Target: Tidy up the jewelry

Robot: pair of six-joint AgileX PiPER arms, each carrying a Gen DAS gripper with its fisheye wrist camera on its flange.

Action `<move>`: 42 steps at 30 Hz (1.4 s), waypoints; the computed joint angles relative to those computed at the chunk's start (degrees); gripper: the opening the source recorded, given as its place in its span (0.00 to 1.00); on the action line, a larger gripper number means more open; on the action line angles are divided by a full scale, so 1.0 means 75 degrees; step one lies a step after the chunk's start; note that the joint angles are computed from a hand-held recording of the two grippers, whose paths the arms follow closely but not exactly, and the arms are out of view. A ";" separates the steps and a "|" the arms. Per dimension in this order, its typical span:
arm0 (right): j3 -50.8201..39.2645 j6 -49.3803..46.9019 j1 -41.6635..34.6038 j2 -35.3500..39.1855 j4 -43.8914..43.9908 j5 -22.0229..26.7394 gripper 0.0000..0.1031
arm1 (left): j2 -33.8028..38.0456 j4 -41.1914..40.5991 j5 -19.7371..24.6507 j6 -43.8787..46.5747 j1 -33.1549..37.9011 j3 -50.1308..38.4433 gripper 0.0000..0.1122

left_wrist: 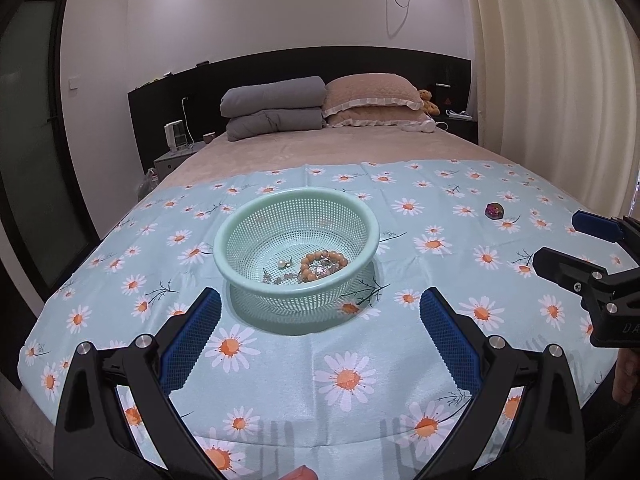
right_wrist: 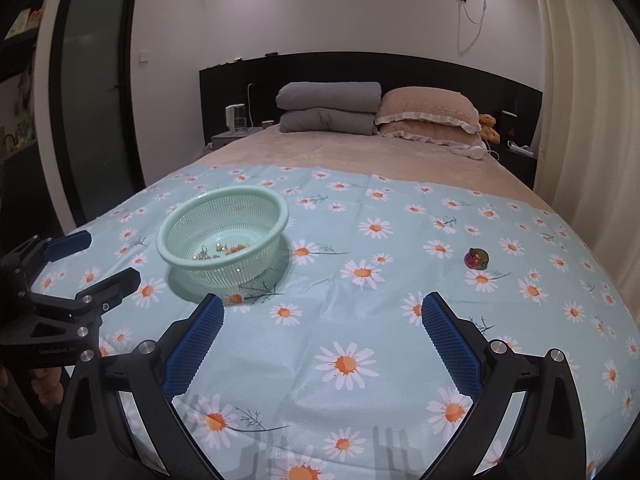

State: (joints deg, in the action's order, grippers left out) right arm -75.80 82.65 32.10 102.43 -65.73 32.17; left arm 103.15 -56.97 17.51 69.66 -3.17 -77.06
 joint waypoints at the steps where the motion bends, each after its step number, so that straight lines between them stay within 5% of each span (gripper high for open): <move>1: 0.0028 0.0021 -0.0040 -0.0011 0.0016 -0.0065 0.93 | -0.0009 0.0034 -0.0034 -0.0023 -0.0027 0.0009 0.87; 22: 0.0065 -0.0081 -0.0022 0.0140 0.0047 -0.0276 0.93 | 0.0049 0.1085 -0.0092 -0.1154 -0.0190 -0.0099 0.87; 42: -0.0076 -0.0343 0.0034 0.0190 0.0181 -0.0207 0.93 | 0.0046 0.1012 -0.0092 -0.1198 -0.0143 -0.0056 0.87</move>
State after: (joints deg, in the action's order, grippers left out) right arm -76.37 80.07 32.35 103.85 -64.37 30.62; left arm 103.50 -49.38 16.82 60.68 -4.24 -77.48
